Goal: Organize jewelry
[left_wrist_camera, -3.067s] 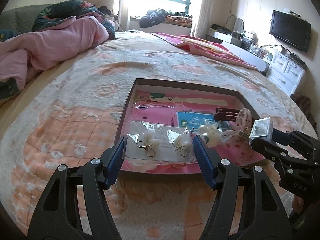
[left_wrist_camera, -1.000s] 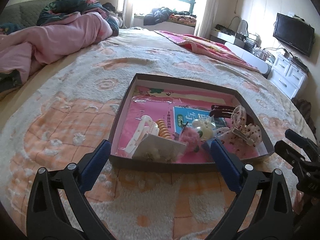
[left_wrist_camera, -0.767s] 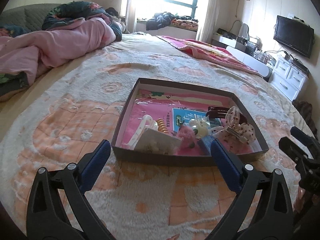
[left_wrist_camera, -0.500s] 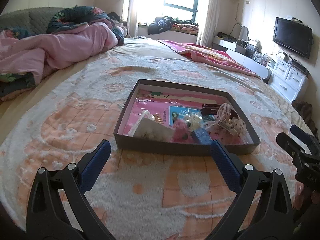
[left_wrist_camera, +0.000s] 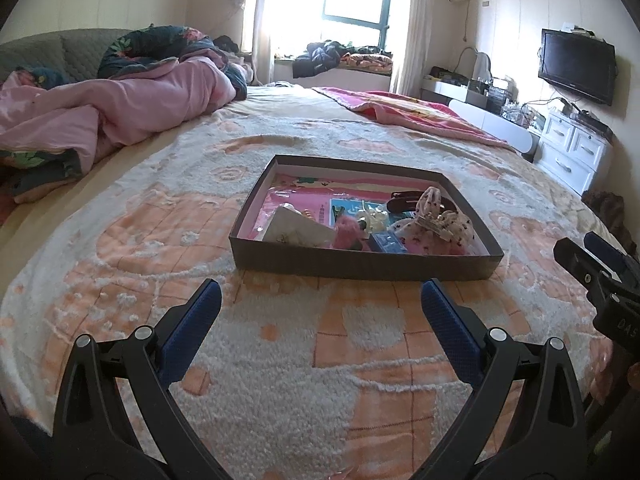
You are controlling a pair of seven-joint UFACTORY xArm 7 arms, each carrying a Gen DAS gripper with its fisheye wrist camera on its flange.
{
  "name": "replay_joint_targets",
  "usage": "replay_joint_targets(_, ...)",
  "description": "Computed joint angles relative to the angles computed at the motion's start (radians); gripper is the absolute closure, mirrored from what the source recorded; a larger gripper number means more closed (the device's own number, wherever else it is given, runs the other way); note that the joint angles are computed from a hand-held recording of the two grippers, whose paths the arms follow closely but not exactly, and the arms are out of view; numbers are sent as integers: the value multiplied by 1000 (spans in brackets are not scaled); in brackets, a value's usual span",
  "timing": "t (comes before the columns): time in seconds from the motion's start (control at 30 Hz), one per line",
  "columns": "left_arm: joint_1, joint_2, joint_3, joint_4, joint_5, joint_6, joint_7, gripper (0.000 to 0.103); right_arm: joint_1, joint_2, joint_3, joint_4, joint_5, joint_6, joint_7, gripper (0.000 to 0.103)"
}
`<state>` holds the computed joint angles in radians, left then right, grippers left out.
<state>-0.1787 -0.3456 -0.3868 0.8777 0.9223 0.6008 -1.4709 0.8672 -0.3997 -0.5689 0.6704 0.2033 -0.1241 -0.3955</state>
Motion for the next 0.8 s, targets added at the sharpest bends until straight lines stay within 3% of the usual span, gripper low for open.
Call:
replay_joint_targets(0.43, 1, -23, -41, -26, 142, 2, -123, 11, -109, -35, 69, -125, -124, -142, 121, 7)
replay_joint_targets(0.8, -8, -16, -42, -27, 241, -1, -202, 11, -120, -22, 26, -151, -275, -258, 246, 7)
